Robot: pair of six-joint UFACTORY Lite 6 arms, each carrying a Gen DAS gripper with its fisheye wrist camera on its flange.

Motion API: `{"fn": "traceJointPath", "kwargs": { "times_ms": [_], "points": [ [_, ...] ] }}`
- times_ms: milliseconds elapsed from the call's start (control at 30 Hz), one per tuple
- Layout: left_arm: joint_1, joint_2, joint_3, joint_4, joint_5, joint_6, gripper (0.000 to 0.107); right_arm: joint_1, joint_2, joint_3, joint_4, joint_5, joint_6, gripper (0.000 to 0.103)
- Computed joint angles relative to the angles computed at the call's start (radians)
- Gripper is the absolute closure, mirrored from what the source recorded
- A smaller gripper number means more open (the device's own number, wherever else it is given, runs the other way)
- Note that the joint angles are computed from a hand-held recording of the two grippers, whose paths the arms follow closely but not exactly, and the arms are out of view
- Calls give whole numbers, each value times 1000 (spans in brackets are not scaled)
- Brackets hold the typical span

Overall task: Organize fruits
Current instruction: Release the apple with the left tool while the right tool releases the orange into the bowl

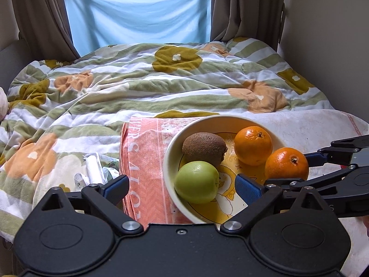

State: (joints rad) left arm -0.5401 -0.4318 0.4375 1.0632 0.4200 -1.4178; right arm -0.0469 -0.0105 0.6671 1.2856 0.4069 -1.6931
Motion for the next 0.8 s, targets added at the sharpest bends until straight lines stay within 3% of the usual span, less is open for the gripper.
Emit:
{"fn": "traceJointPath", "kwargs": {
  "times_ms": [367,433,467,633,800],
  "points": [
    [37,-68,-49,-42,-9,47,7,86,46,-33,205,-103,-211,27],
    [34,-72,-50,-44,-4,49,7,85,20,-61,302,-96,-314,12],
    [31,-75,-52,-44,0,50,7,87,6,-71,315,-92,-329,0],
    [30,-115,-66,-82,11,85,7,96,-52,-123,419,-100,-456,0],
    [1,-157,-62,-134,53,120,7,76,-146,-170,343,-85,-388,0]
  ]
}}
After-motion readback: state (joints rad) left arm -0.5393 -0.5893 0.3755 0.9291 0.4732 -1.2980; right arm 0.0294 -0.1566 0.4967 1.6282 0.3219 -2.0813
